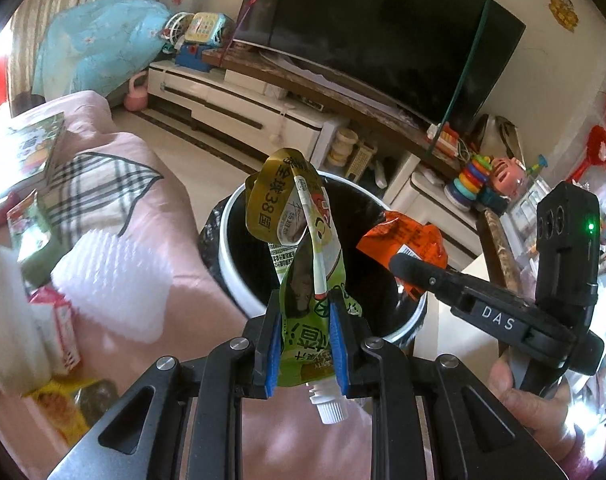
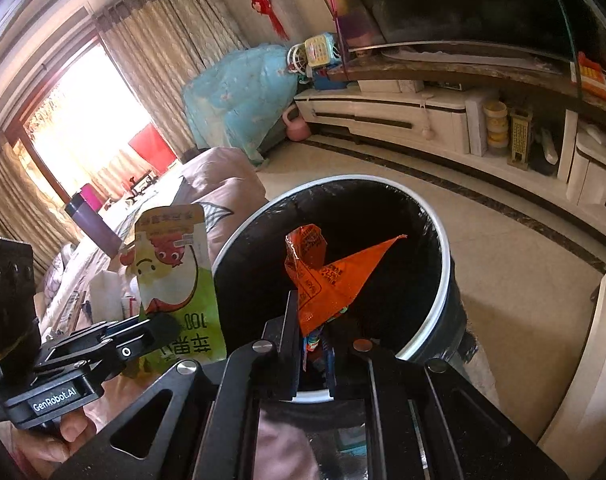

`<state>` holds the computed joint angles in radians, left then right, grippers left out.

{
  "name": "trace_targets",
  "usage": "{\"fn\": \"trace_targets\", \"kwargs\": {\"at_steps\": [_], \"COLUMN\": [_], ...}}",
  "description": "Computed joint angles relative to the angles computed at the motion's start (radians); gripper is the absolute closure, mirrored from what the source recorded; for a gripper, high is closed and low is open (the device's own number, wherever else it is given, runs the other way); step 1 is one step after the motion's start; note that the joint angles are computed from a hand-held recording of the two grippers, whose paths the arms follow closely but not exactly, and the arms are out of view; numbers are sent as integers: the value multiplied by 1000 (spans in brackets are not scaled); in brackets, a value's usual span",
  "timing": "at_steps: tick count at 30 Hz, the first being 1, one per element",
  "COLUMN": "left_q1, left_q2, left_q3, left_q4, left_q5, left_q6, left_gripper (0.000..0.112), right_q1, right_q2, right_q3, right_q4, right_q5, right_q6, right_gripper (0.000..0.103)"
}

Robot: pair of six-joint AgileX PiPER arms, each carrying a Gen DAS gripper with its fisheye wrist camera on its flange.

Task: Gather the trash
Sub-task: 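Move both grippers over the bin and open them to drop the items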

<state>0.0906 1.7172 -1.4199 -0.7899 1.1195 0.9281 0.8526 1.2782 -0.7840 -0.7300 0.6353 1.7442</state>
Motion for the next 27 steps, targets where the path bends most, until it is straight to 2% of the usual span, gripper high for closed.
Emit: {"fn": "trace_targets", "kwargs": {"at_steps": [4, 10, 11, 13, 14, 15, 19, 21, 27], "left_q1": [-48, -90, -94, -96, -99, -96, -63, -39, 82], "left_q2": [46, 94, 93, 91, 82, 72, 42, 18, -75], "left_q3": [-55, -125, -128, -129, -117, -103, -53, -15, 124], "left_q4": [31, 73, 76, 83, 82, 78, 55, 33, -32], "left_q5": [-17, -20, -21, -30, -41, -49, -48, -50, -31], "left_q6": [-58, -128, -134, -148, -150, -145, -119, -93, 18], "left_gripper": [92, 84, 80, 64, 56, 56, 54, 50, 40], "right_q1": [-51, -121, -122, -133, -140, -145, -118, -101, 22], "right_q2": [10, 23, 23, 16, 11, 4, -17, -26, -49], "right_q3": [-2, -2, -1, 7, 13, 21, 32, 37, 53], "right_q4": [62, 161, 162, 171, 176, 174, 125, 96, -89], "right_q5": [-33, -89, -86, -93, -99, -106, -92, -87, -19], "right_q6": [-94, -229, -228, -234, -237, -232, -166, -125, 146], "right_gripper": [93, 89, 86, 77, 68, 57, 54, 46, 22]}}
